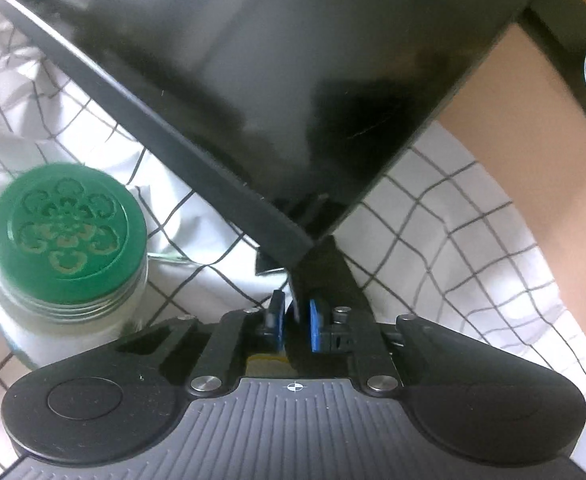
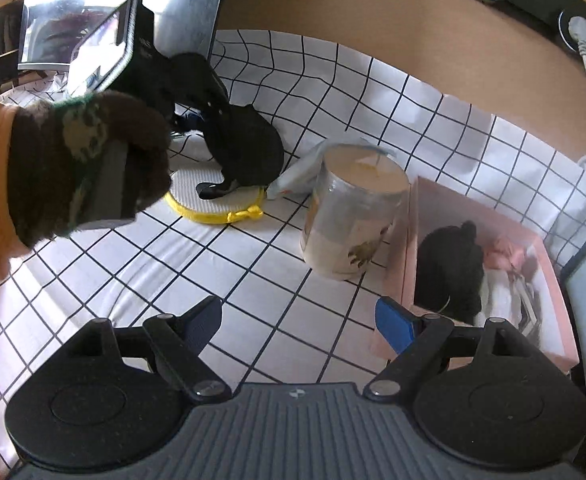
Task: Organize soft objects
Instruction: 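Grasp the black eye mask lying on the sponge with the left tool, then grasp the yellow-rimmed white sponge with the right tool while the left tool holds the mask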
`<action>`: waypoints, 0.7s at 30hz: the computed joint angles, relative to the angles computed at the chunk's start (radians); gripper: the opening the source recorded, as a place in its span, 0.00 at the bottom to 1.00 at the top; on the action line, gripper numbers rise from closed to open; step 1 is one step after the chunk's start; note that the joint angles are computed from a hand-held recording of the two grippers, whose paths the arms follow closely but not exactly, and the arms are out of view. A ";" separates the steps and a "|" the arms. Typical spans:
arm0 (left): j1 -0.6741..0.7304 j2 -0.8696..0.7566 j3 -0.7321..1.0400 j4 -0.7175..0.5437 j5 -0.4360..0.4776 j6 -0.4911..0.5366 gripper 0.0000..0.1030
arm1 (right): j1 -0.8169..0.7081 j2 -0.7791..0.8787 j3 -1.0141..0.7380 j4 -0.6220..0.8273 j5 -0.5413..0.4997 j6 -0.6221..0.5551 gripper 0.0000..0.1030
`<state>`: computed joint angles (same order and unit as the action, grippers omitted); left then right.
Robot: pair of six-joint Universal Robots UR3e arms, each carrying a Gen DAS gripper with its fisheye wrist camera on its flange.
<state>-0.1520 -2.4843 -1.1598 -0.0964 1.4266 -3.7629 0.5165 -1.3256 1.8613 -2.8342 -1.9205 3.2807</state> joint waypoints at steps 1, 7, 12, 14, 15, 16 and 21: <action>0.004 0.015 -0.029 0.027 -0.018 0.012 0.14 | -0.001 -0.003 0.005 -0.004 0.002 -0.001 0.82; 0.048 0.152 -0.285 0.176 -0.216 0.074 0.13 | -0.007 -0.011 0.035 -0.034 0.031 -0.006 0.82; 0.064 0.318 -0.549 0.228 -0.252 0.135 0.13 | -0.003 0.000 0.043 -0.066 0.062 -0.024 0.82; 0.076 0.391 -0.667 0.251 -0.248 0.165 0.13 | -0.004 0.015 0.038 -0.086 0.080 -0.034 0.82; 0.086 0.434 -0.738 0.265 -0.248 0.181 0.13 | -0.007 0.026 0.030 -0.094 0.091 -0.039 0.82; 0.110 0.490 -0.817 0.274 -0.258 0.203 0.13 | -0.009 0.041 0.017 -0.100 0.100 -0.046 0.82; 0.243 0.716 -1.097 0.266 -0.291 0.286 0.13 | -0.030 0.155 -0.121 -0.095 0.165 -0.082 0.82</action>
<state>0.0912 -1.7682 -2.2564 0.1694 1.1361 -3.4773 0.4863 -1.1702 1.7403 -2.9293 -1.7557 3.1990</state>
